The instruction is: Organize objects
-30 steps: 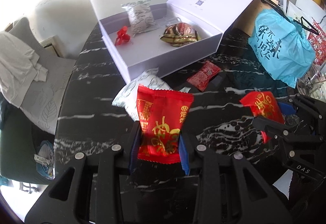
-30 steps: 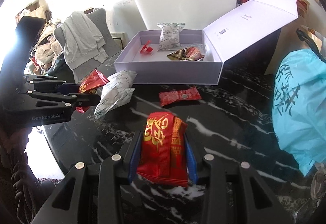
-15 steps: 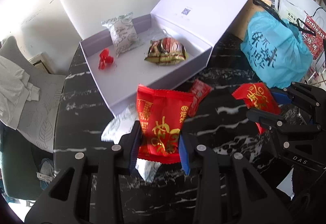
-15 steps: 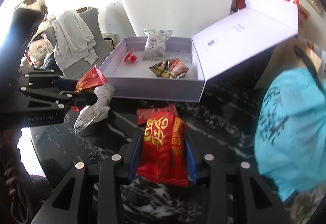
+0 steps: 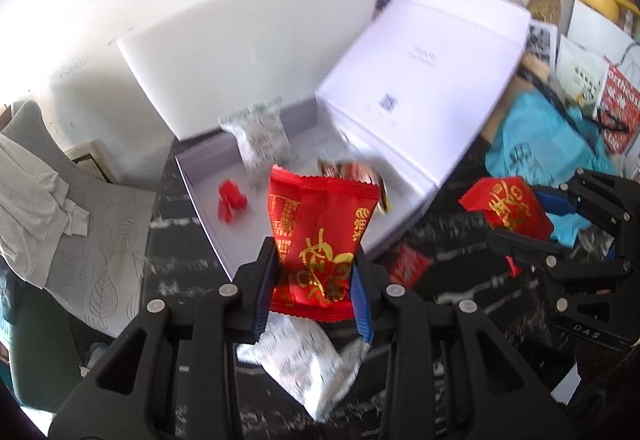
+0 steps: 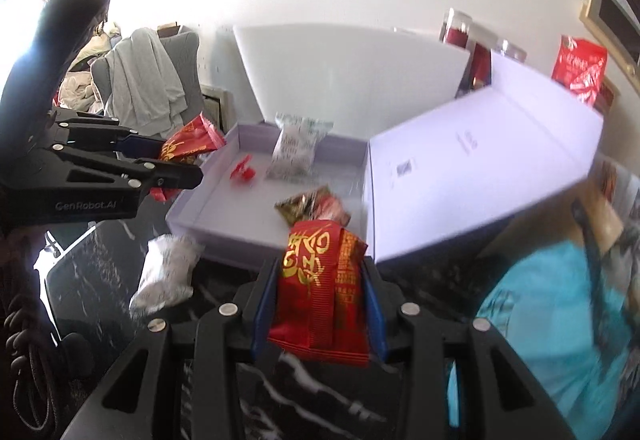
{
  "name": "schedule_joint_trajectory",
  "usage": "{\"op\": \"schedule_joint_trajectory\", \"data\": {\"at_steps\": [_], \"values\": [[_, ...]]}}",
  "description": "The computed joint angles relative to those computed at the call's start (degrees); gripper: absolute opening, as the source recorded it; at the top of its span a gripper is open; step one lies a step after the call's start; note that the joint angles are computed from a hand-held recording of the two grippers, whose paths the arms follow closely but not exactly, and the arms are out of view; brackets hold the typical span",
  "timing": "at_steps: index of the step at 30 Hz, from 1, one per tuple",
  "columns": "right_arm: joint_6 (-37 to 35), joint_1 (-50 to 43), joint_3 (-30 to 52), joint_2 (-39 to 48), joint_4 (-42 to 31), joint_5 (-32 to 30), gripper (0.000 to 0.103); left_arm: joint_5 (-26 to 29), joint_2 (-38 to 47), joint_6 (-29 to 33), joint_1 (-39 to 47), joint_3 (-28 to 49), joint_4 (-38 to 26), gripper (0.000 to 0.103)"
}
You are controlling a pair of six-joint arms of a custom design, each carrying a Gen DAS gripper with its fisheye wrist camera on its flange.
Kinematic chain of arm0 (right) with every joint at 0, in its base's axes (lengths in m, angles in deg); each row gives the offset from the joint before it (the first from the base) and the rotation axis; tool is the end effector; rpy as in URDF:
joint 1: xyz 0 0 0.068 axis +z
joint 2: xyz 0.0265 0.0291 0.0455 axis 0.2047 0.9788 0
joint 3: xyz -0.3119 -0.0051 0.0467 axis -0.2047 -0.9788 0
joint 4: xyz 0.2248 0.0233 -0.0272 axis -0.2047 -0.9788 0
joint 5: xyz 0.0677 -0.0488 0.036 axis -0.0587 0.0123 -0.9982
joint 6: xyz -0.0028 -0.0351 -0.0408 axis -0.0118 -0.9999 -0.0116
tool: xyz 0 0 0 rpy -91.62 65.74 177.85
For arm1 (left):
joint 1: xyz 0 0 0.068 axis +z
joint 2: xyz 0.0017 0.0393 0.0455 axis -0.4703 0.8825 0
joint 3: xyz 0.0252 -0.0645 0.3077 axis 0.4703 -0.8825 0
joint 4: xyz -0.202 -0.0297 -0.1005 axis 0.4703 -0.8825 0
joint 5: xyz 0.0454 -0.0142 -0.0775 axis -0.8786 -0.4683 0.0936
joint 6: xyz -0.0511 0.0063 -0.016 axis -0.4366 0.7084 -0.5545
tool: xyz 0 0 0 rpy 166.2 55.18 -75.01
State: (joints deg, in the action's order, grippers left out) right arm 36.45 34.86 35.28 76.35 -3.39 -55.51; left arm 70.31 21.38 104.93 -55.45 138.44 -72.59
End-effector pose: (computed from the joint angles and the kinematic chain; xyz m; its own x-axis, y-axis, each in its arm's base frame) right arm 0.1983 0.0690 0.1791 -0.6886 -0.0251 -0.7248 0.0724 0.9920 -0.1031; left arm 0.3246 -0.1780 0.1933 -0.4766 0.5824 -0.6585 0.7666 0.6420 0.0131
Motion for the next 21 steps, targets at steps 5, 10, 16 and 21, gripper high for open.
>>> {"op": "schedule_joint_trajectory", "data": {"at_steps": [5, 10, 16, 21], "values": [[-4.5, -3.6, 4.0, 0.8, 0.0, -2.8, 0.04, -0.6, 1.1, -0.5, 0.3, 5.6, -1.5, 0.032], [-7.6, -7.8, 7.8, 3.7, 0.4, -7.9, 0.04, -2.1, 3.2, -1.1, -0.2, 10.4, -2.8, 0.032], [-9.6, -11.1, 10.2, 6.7, 2.1, -10.9, 0.04, -2.9, 7.3, -2.2, -0.7, 15.0, -4.2, 0.032], [-10.8, -13.2, 12.1, 9.6, 4.0, -13.2, 0.04, -3.2, 10.3, -2.7, -1.2, 17.6, -4.9, 0.032]]}}
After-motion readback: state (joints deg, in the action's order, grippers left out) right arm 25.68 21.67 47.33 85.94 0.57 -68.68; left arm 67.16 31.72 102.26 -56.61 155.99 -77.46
